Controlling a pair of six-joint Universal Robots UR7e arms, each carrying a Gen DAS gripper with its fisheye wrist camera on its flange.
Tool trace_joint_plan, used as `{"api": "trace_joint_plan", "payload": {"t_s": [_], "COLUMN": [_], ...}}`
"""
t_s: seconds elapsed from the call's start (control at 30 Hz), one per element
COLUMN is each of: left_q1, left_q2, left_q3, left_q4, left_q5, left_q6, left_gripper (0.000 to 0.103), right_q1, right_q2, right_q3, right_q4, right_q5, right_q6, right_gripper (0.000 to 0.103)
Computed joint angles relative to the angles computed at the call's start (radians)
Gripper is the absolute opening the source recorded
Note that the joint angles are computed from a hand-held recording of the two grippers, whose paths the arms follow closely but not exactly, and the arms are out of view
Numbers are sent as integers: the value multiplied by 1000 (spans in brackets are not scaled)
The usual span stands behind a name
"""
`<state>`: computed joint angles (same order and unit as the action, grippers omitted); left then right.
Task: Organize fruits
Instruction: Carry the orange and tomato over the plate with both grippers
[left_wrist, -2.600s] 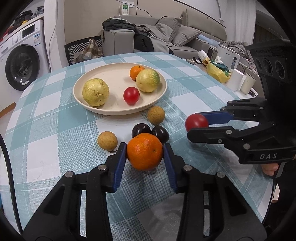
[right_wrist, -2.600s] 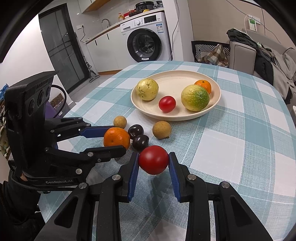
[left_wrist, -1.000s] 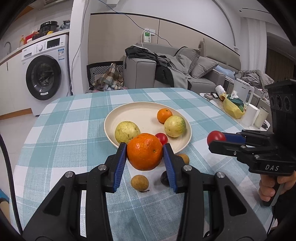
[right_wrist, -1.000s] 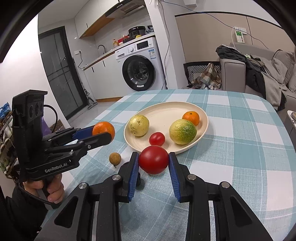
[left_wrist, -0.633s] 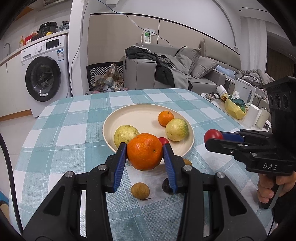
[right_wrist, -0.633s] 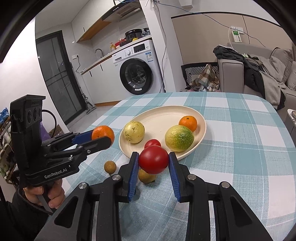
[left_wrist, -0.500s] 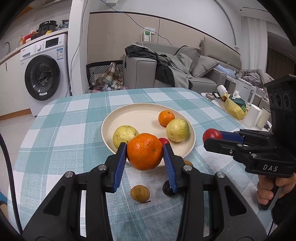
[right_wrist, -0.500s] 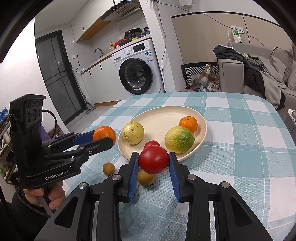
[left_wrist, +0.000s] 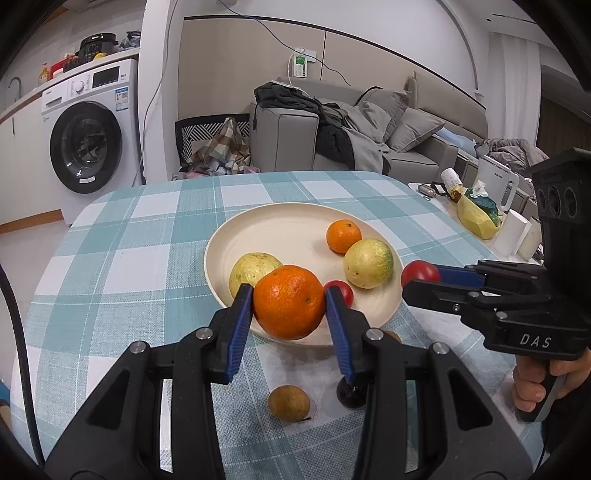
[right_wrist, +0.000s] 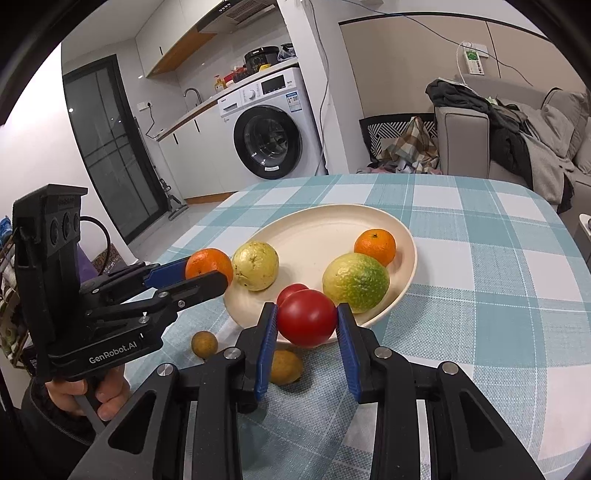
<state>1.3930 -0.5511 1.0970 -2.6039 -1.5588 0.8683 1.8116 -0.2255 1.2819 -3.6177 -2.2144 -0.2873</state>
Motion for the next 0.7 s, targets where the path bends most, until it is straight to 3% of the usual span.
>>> {"api": "trace_joint_plan", "payload": {"t_s": [0.7], "left_q1": [-12], "left_q2": [54], "left_q3": [-78], "left_q4": [89], "left_q5": [52], "left_q6": [4], "left_gripper": [37], "right_q1": [-34], "right_q2": [-29], "right_q3": [-16], "right_q4": [135], "right_q5": [24], "right_q6": [94], "right_gripper": [33]}}
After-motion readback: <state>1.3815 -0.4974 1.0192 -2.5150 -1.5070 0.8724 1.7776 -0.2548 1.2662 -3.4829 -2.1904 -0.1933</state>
